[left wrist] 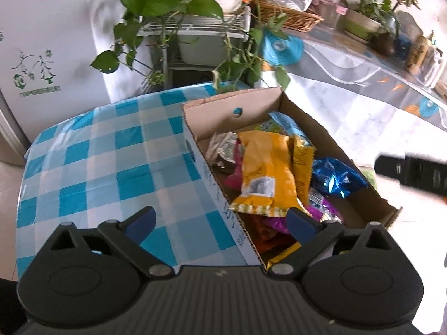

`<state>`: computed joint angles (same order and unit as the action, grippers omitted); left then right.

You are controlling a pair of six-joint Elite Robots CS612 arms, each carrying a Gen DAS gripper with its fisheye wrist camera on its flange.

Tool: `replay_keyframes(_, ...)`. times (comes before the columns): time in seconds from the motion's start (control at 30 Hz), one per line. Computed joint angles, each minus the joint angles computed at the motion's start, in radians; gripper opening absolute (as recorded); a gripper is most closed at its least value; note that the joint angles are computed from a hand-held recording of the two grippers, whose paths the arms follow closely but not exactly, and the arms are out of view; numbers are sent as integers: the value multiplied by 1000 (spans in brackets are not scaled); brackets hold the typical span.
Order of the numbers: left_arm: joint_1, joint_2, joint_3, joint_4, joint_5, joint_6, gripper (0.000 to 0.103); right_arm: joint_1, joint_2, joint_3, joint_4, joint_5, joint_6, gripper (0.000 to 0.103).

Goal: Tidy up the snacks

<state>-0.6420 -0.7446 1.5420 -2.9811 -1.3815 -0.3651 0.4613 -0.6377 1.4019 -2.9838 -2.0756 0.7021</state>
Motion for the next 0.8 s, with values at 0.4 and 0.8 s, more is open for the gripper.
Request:
replay_keyframes(0.4, -11, 3, -16, 41, 76, -22, 102, 6, 4, -15, 70, 28, -71, 103)
replay_keyframes(0.8, -16, 6, -27, 78, 102, -9, 102, 2, 5, -19, 70, 44, -97, 103)
